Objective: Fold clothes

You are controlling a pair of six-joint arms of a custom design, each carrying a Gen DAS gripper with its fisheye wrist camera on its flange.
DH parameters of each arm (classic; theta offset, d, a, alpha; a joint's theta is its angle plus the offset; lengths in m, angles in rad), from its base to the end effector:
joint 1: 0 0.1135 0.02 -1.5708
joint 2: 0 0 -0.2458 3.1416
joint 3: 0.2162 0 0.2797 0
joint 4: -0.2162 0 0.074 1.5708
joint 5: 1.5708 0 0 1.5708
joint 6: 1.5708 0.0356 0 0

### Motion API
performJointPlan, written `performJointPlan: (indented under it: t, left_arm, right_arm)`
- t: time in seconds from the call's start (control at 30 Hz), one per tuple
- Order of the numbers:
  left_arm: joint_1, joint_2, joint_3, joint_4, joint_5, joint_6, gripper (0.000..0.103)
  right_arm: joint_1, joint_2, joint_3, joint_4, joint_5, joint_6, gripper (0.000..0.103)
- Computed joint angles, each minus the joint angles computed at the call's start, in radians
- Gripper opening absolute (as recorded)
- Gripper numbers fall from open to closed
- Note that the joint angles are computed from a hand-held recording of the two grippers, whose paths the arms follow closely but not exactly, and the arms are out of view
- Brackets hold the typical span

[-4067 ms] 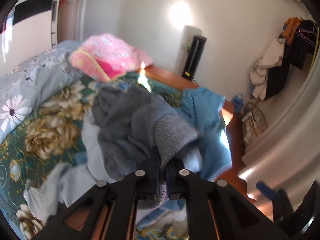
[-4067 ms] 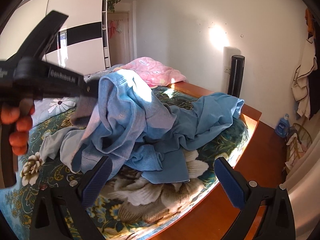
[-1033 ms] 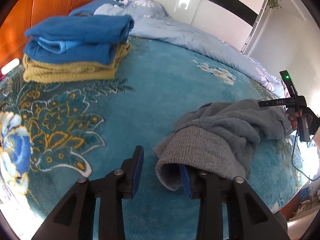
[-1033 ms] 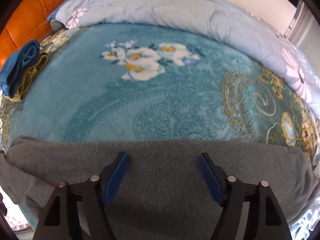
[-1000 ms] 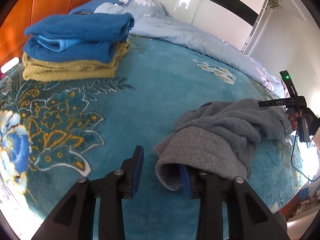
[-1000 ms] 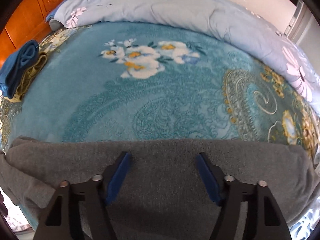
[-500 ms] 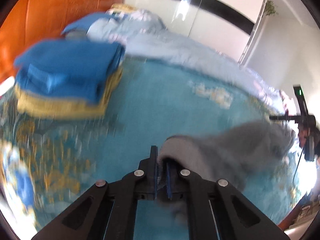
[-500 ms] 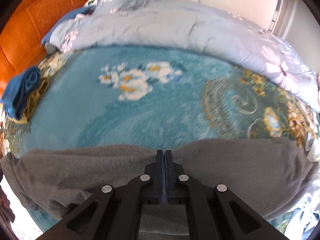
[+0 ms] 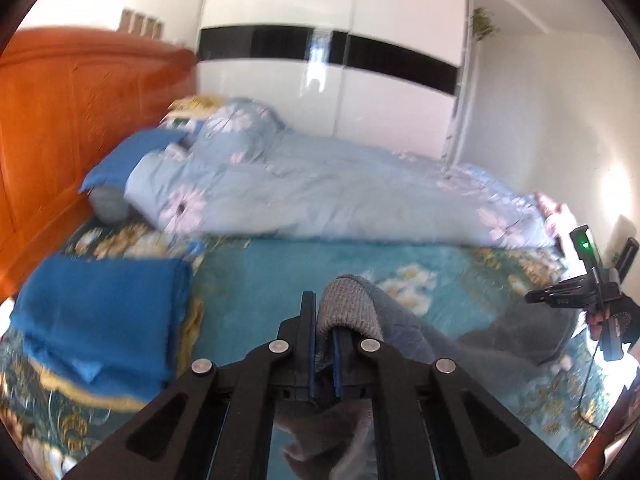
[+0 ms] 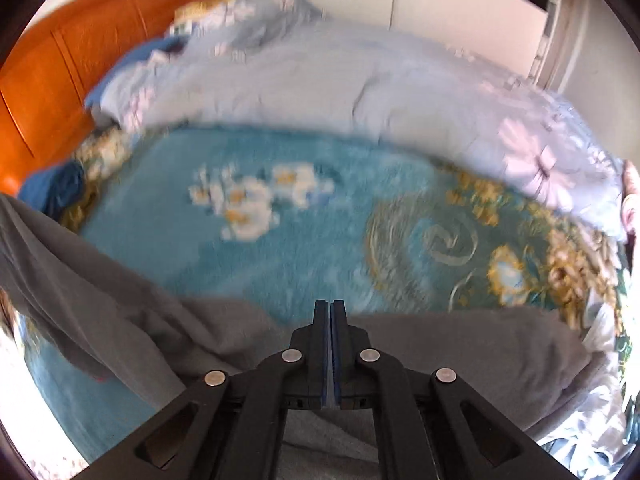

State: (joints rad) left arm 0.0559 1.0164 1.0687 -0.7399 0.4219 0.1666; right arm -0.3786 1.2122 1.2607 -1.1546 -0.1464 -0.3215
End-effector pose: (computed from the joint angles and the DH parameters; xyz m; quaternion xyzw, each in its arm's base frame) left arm 0.2430 -0.0010 0.3291 0.1383 0.8777 -0.1417 0.4363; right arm 0.2367 -0.0886 0.3192 0.0109 0.9706 -0.0119 0.2401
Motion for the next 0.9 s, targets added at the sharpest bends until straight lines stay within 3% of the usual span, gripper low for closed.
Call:
performJointPlan:
  t: [0.1,0.17,0.33,0.43,0.5,0.57,0.67,0.73,0.9]
  left_arm:
    - [0.087,0.009,-0.082,-0.031,0.014,0.032,0.008]
    - [0.164,0.002,-0.148,-0.043,0.075,0.048,0.009]
    - [0.239,-0.058,-0.249,-0.098,0.123,0.108,0.010]
    - [0.287,-0.148,-0.312,-0.161,0.159,0.140,0.011]
    - [0.332,-0.172,-0.337,-0.198,0.166,0.186,0.024]
    - [0.382,-0.199,-0.350,-0.262,0.180,0.239,0.027]
    - [0.467,-0.209,-0.337,-0.347,0.252,0.318,0.030]
    - [0.486,-0.190,-0.313,-0.376,0.305,0.329,0.038]
    - [0.322,-0.155,-0.294,-0.284,0.287,0.169,0.041]
  right_arm:
    - [-0.063,-0.066,-0.117,0.024,-0.062,-0.026,0.003]
    - [-0.119,-0.142,-0.200,0.030,-0.089,-0.063,0.003]
    - [-0.347,-0.286,-0.323,-0.024,-0.146,-0.196,0.003]
    - [-0.493,-0.342,-0.367,-0.077,-0.201,-0.297,0.015]
    - [-0.536,-0.369,-0.386,-0.106,-0.217,-0.348,0.026]
    - [-0.566,-0.387,-0.395,-0.148,-0.251,-0.382,0.033]
    - [-0.593,-0.427,-0.411,-0.202,-0.297,-0.411,0.036]
    - [-0.547,-0.450,-0.422,-0.204,-0.298,-0.376,0.036]
    - [-0.328,-0.508,-0.441,-0.173,-0.264,-0.230,0.037]
